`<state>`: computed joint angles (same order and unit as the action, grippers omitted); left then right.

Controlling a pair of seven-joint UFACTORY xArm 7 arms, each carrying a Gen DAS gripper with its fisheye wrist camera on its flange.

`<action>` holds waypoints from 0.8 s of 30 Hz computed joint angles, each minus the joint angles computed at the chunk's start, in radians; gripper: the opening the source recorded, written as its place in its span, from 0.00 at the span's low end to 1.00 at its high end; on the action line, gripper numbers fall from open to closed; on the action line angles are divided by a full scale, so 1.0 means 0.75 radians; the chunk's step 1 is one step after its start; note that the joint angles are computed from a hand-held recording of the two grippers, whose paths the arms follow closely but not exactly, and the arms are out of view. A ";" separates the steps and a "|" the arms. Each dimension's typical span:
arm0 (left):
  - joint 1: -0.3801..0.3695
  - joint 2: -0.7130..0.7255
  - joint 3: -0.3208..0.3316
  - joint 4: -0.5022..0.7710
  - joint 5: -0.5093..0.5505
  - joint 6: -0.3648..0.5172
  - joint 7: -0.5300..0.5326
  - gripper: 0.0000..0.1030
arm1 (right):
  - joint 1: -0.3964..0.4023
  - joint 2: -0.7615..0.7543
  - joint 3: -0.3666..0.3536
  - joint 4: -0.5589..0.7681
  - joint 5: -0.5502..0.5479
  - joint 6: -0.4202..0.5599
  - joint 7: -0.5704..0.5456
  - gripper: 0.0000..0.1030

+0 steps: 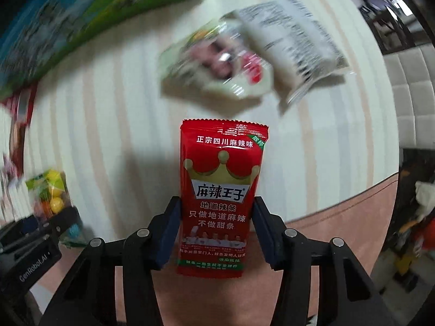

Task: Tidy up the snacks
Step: 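Carry both packets into the cardboard box and open both tools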

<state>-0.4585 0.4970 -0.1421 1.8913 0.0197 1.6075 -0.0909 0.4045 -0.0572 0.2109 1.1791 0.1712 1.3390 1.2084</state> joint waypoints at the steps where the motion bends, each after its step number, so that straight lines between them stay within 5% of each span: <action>1: 0.002 -0.016 0.000 -0.027 0.001 -0.012 0.002 0.49 | 0.002 0.002 0.000 -0.002 0.019 -0.011 -0.007 0.55; 16: -0.029 0.024 0.000 0.031 0.032 0.013 -0.006 0.50 | -0.002 0.037 -0.001 0.011 0.010 -0.021 -0.019 0.64; 24: -0.029 -0.035 -0.005 -0.053 0.029 -0.052 -0.009 0.45 | 0.060 0.113 0.030 0.141 -0.104 0.032 0.034 0.46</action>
<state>-0.4802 0.4708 -0.1458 1.8512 0.0418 1.5683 -0.0975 0.4498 0.0275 0.2337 1.2849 0.0930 1.3633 1.2342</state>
